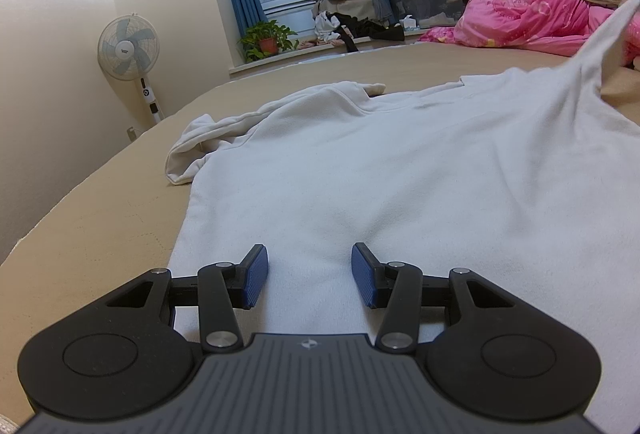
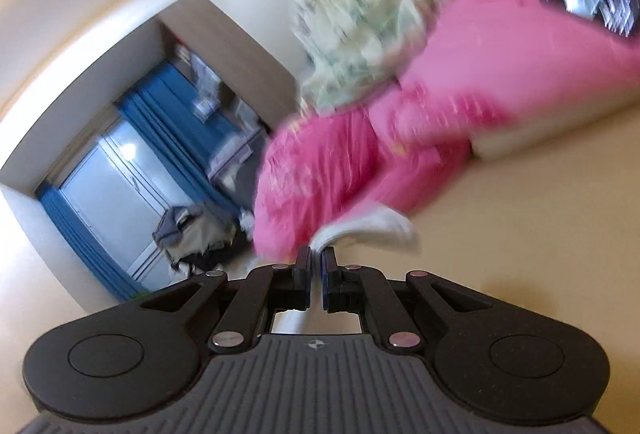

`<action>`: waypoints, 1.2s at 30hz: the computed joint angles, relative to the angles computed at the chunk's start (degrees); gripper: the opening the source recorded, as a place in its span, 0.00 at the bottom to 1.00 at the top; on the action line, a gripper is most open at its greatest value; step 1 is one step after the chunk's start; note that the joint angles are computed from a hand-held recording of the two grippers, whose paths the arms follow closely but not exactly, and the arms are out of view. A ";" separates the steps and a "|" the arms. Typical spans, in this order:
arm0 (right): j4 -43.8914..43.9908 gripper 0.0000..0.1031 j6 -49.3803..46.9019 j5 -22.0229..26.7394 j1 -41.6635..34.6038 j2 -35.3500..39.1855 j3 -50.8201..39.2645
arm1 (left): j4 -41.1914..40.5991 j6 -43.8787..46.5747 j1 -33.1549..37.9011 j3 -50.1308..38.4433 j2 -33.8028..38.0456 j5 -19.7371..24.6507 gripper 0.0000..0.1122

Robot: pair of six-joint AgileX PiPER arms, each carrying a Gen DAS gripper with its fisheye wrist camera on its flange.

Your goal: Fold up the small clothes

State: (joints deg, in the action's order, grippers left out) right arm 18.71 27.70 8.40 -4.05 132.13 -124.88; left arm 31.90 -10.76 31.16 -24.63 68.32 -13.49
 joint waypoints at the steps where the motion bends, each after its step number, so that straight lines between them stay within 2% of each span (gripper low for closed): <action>1: -5.04 0.04 5.73 3.18 -0.35 0.80 -0.92 | 0.00 0.00 0.00 0.00 0.00 0.00 0.47; 5: -21.04 0.04 26.19 25.84 -1.11 9.33 -12.19 | 0.44 -0.42 0.06 -0.01 -0.05 0.02 0.47; 6: -22.25 0.04 27.26 29.98 -1.28 11.26 -14.36 | 0.37 -0.32 0.06 -0.02 -0.03 0.00 0.47; 7: -21.38 0.04 26.13 31.83 -1.68 11.96 -14.85 | 0.37 -0.32 0.06 -0.02 -0.03 0.00 0.47; 9: -22.69 0.04 26.36 31.10 -1.96 11.04 -12.19 | 1.02 -0.93 0.19 -0.13 0.08 -0.03 0.47; 10: -24.04 0.04 27.56 28.06 -1.99 9.25 -8.87 | 1.13 -1.01 0.19 -0.14 0.07 -0.01 0.47; 12: -33.41 0.03 35.34 23.89 -1.10 6.26 -4.75 | 1.57 -1.41 0.29 -0.20 0.11 -0.02 0.47; 13: -38.99 0.03 40.77 23.33 -0.75 5.53 -4.02 | 1.49 -1.33 0.24 -0.17 0.04 0.04 0.47; 14: -42.27 0.03 44.02 24.58 -0.70 5.01 -3.70 | 1.95 -1.79 0.32 -0.21 0.07 0.02 0.47; 15: -43.26 0.03 44.99 27.98 -0.72 5.67 -5.32 | 3.53 -3.30 0.64 -0.29 0.14 -0.08 0.47; 16: -41.96 0.03 44.19 29.64 -1.01 5.77 -4.68 | 4.97 -4.61 1.01 -0.40 0.28 -0.28 0.47; 18: -34.05 0.05 38.62 32.00 -2.12 8.58 -6.79 | 6.00 -5.51 1.30 -0.44 0.34 -0.45 0.47; 19: -32.02 0.03 35.38 31.99 -2.36 9.06 -7.35 | 6.76 -6.18 1.53 -0.45 0.39 -0.63 0.47; 20: -32.29 0.04 32.18 34.26 -1.97 10.02 -10.20 | 7.47 -6.79 1.76 -0.47 0.45 -0.80 0.47; 21: -34.73 0.13 31.22 36.92 -1.09 10.91 -13.14 | 8.18 -7.41 1.98 -0.51 0.51 -0.94 0.47; 22: -36.68 0.26 32.07 37.94 -0.45 10.61 -13.79 | 8.16 -7.46 1.89 -0.43 0.34 -0.85 0.47; 23: -39.90 0.34 34.87 38.02 0.40 9.23 -12.15 | 9.12 -8.36 2.12 -0.45 0.39 -1.01 0.47; 25: -43.60 0.36 37.87 40.84 1.99 7.17 -10.78 | 11.75 -10.93 2.57 -0.66 0.42 -1.11 0.47; 29: -42.63 0.35 37.36 41.90 5.87 1.47 -7.31 | 17.20 -16.37 3.23 -1.37 0.46 -0.94 0.47; 32: -40.94 0.35 34.53 35.26 10.25 -7.80 3.59 | 21.57 -20.87 3.39 -2.01 0.33 -0.37 0.47; 33: -38.86 0.35 31.57 33.92 11.60 -9.49 4.66 | 22.94 -22.26 3.43 -2.30 0.39 -0.18 0.47; 36: -28.35 0.35 19.29 29.12 15.74 -19.61 15.28 | 24.17 -23.58 1.90 -3.08 -0.14 2.48 0.47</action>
